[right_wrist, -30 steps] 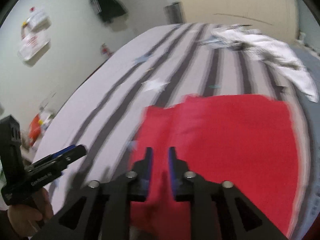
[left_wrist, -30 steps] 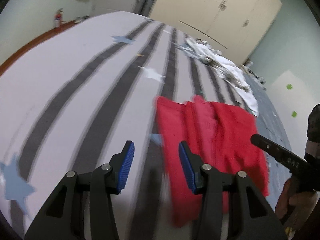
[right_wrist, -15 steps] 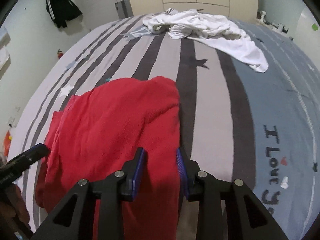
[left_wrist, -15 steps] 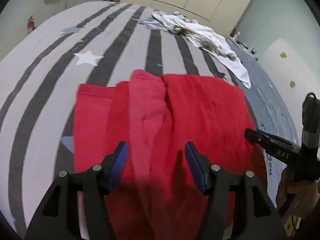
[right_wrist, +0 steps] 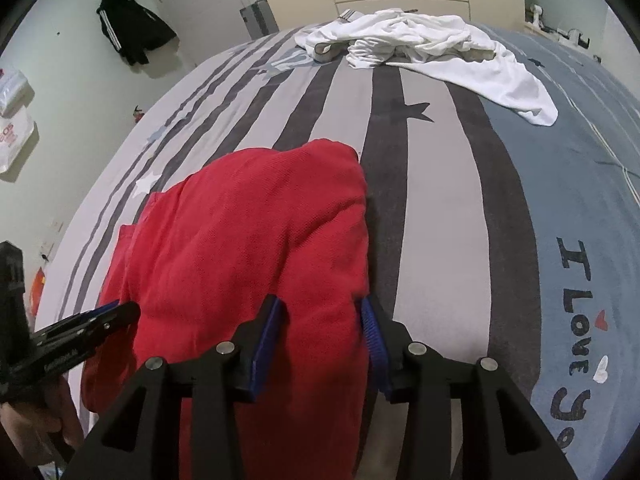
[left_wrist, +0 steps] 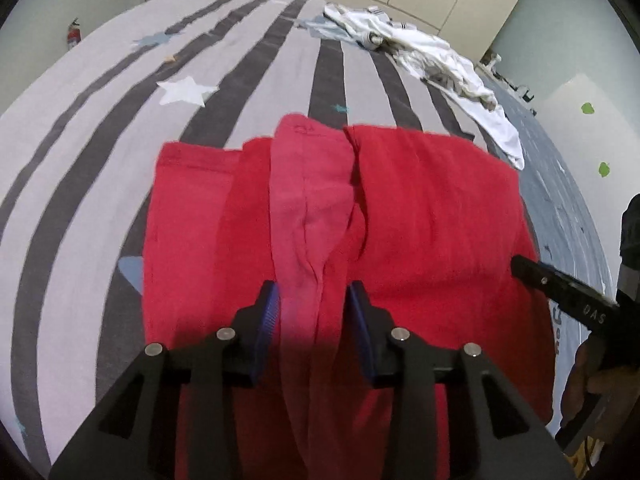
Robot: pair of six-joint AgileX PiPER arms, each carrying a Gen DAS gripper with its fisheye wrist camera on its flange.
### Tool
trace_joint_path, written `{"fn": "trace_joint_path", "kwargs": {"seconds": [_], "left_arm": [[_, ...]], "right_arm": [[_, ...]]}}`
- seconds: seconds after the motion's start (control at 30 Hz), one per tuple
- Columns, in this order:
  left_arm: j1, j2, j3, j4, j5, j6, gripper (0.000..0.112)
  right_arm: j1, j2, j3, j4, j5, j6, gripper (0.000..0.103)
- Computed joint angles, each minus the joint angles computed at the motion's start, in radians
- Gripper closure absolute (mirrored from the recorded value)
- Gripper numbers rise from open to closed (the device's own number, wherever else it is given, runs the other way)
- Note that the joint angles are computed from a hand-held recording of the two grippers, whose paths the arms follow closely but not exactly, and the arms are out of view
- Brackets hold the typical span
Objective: Fold clothes
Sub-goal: 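Grasp the folded side with the left tool and press it flat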
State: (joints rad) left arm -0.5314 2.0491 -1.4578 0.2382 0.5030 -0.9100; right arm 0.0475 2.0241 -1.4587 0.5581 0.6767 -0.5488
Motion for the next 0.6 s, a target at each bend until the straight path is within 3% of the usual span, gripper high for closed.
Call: {"fn": "trace_joint_path", "kwargs": {"seconds": [0.07, 0.1, 0.23, 0.3, 0.37, 0.47, 0.6], "left_arm": [[-0.005, -0.014, 0.01, 0.038, -0.002, -0.05, 0.076], [-0.004, -0.014, 0.009, 0.051, 0.005, -0.071, 0.069], [0.022, 0.011, 0.009, -0.06, -0.032, 0.013, 0.067], [0.019, 0.013, 0.012, -0.104, -0.071, 0.094, 0.098], [0.003, 0.018, -0.013, -0.076, -0.041, 0.116, 0.102], [0.011, -0.023, 0.045, -0.082, -0.105, 0.111, 0.104], [0.039, -0.087, 0.118, -0.174, -0.178, 0.22, 0.106]], "right_arm": [[-0.001, 0.0, -0.001, 0.001, 0.003, 0.001, 0.064], [-0.001, 0.0, 0.0, 0.002, 0.003, 0.003, 0.064], [-0.001, 0.0, 0.006, 0.006, -0.005, 0.01, 0.064], [0.002, -0.003, 0.011, 0.001, -0.013, 0.019, 0.064], [0.005, -0.006, 0.015, -0.004, -0.02, 0.026, 0.064], [0.01, -0.011, 0.021, -0.018, -0.03, 0.034, 0.064], [0.019, -0.015, 0.02, -0.042, -0.035, 0.061, 0.064]]}}
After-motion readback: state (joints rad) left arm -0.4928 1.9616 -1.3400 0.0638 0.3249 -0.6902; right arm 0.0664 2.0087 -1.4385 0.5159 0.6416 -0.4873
